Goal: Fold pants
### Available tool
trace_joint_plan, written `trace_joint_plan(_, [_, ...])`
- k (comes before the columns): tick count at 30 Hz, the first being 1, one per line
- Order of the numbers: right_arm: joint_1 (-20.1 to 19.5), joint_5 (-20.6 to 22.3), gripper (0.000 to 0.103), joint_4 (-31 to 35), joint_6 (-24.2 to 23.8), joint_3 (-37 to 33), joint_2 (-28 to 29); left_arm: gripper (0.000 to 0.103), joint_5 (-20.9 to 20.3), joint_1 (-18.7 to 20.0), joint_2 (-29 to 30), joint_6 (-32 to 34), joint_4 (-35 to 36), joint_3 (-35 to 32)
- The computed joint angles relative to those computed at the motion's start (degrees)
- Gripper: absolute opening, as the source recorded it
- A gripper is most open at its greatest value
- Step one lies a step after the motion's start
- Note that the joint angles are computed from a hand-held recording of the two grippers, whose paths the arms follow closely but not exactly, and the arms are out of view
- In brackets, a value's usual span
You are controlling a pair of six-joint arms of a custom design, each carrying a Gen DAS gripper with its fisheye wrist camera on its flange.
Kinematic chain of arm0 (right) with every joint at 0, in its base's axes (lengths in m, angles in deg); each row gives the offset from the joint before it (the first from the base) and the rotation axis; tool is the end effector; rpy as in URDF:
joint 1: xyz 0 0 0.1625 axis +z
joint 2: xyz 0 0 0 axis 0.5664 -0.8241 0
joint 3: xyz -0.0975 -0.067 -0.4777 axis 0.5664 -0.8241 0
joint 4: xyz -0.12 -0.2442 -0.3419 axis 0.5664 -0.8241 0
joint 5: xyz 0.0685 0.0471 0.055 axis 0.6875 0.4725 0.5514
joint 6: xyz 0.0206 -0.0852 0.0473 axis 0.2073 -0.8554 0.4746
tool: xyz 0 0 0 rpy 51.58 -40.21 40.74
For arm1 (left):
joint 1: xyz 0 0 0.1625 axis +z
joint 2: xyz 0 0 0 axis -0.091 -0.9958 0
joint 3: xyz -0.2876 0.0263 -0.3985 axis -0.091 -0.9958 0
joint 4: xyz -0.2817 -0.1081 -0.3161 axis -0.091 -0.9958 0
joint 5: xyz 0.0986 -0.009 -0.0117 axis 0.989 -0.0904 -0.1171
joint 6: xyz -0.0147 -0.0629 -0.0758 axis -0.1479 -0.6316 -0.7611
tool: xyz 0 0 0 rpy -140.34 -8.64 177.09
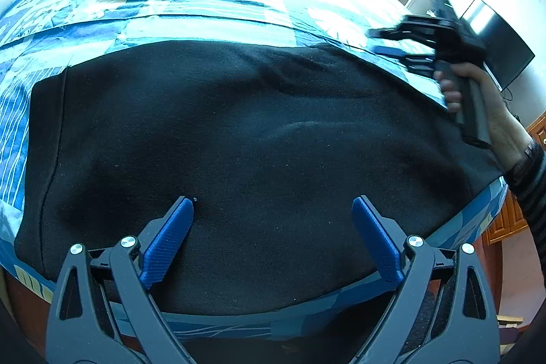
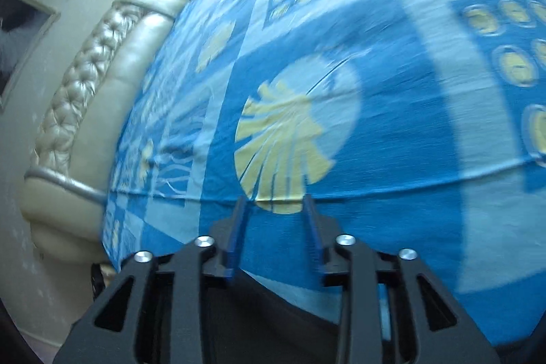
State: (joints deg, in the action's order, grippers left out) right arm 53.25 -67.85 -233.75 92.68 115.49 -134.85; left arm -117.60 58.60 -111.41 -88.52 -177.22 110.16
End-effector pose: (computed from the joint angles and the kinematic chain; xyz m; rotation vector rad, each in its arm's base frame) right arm 0.0828 -0.7350 0.3280 -0.4351 -2.7712 1.0312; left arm -0.2507 -0.6244 0.1841 0.8163 2.6634 -0.2997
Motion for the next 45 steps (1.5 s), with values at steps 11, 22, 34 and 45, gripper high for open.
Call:
trace_joint_plan(11, [-2.47,-5.60,0.060,-15.80,2.26,27.68,-27.90,0.094,-0.73,-0.22,-1.99,-0.46,-4.65,0.47])
trace_joint_plan(22, [-34.64,9.31,0.060,-17.71,12.06,48.28,-65.68,0.094,1.16,1.25,-1.60,-0.50,-2.18,0.16])
trace_joint_plan(34, [-43.47,22.70,0.060,-28.56,20.50,51.90,-57.65,0.094,2.81,1.10,-1.91,2.07,-3.22,1.43])
trace_joint_plan(45, [-42.19,17.61,0.025,-36.48,23.46,50.22,-51.54,0.094,2.45,1.25,-1.90,1.53,-3.06,1.34])
